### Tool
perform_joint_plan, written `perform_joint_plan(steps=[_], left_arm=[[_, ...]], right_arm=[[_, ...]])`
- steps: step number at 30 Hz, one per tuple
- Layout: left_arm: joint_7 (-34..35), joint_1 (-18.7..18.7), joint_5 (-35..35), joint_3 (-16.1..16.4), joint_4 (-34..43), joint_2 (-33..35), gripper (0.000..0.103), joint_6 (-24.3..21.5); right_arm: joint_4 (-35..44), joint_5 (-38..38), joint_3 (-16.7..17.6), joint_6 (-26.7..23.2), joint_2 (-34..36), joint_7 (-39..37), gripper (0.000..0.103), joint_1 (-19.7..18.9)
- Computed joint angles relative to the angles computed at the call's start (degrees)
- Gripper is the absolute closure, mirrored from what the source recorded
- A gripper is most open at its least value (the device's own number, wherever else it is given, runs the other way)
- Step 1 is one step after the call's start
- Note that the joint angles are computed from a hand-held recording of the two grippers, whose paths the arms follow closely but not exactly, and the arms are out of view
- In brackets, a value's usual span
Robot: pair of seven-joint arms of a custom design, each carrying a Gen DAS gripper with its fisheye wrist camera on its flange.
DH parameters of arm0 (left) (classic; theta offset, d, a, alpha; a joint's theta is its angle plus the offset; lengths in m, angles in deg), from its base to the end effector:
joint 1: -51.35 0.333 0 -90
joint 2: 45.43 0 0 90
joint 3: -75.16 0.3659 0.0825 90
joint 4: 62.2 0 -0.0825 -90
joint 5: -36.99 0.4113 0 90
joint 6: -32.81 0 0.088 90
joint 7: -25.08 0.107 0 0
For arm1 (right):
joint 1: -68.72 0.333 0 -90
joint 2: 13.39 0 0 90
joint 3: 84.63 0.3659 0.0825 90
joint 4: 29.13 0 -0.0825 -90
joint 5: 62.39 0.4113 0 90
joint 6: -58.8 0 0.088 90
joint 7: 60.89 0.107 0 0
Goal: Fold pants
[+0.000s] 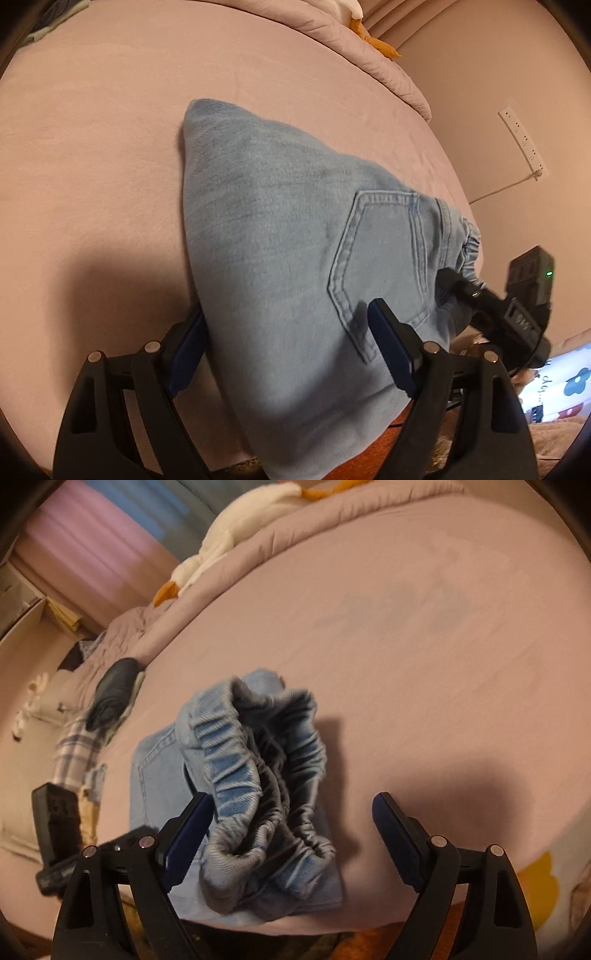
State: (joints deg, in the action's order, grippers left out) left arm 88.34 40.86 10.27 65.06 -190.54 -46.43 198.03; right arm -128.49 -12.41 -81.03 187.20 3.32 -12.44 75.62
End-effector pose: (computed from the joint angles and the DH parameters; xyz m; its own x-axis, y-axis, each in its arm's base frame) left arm 0.5562 -0.1817 0.4810 0.3219 -0.7659 0.5566 -0.7702 -0.5537 -0.3165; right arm 0.6883 0.1458 0.4775 0.4678 -0.7151 -0.5194 -0.8557 -0.2194 -0.4687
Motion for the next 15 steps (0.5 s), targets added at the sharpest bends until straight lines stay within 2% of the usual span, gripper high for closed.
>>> perform_joint_plan(steps=[2, 5, 6, 7, 8, 9, 13, 15], left_arm=[[0.59, 0.02, -0.41, -0.01, 0.6, 0.51, 0.021, -0.24], [-1.99, 0.46, 3.89, -0.32, 1.4, 1.07, 0.024, -0.91], [-3.18, 0.56, 5.27, -0.45, 1.24, 1.12, 0.027, -0.52], [-7.7, 0.73, 9.67, -0.45, 1.16, 1.1, 0.029, -0.61], [-12.15, 0.87, 13.91, -0.45, 0.92, 0.93, 0.037, -0.57], [-13.94, 0.87, 15.46, -0.55, 0.48, 0.69, 0.042, -0.05], [-22.22, 0.92, 24.33, -0.65, 0.12, -0.24, 0.054, -0.27], [-25.7, 0.89, 28.83, -0.71, 0.27, -1.22, 0.065, -1.43]], right_arm=[[0.61, 0.58, 0.34, -1.0, 0.91, -0.95, 0.015, -0.17], [1.08, 1.52, 1.04, -0.43, 1.58, -2.58, 0.02, 0.29], [1.3, 1.22, 1.05, -0.43, 1.7, -2.37, 0.031, 0.54], [1.53, 1.47, 1.19, -1.03, 1.75, -2.48, 0.039, 0.5], [1.64, 1.8, 1.24, -2.1, 1.7, -2.37, 0.039, 0.29], [0.95, 1.67, 1.09, -1.07, 1.22, -2.05, 0.04, 0.61], [-1.55, 1.86, 1.05, 1.57, -0.96, -3.13, 0.054, 1.32], [-2.51, 2.16, 1.0, 2.76, -2.01, -3.75, 0.057, 1.61]])
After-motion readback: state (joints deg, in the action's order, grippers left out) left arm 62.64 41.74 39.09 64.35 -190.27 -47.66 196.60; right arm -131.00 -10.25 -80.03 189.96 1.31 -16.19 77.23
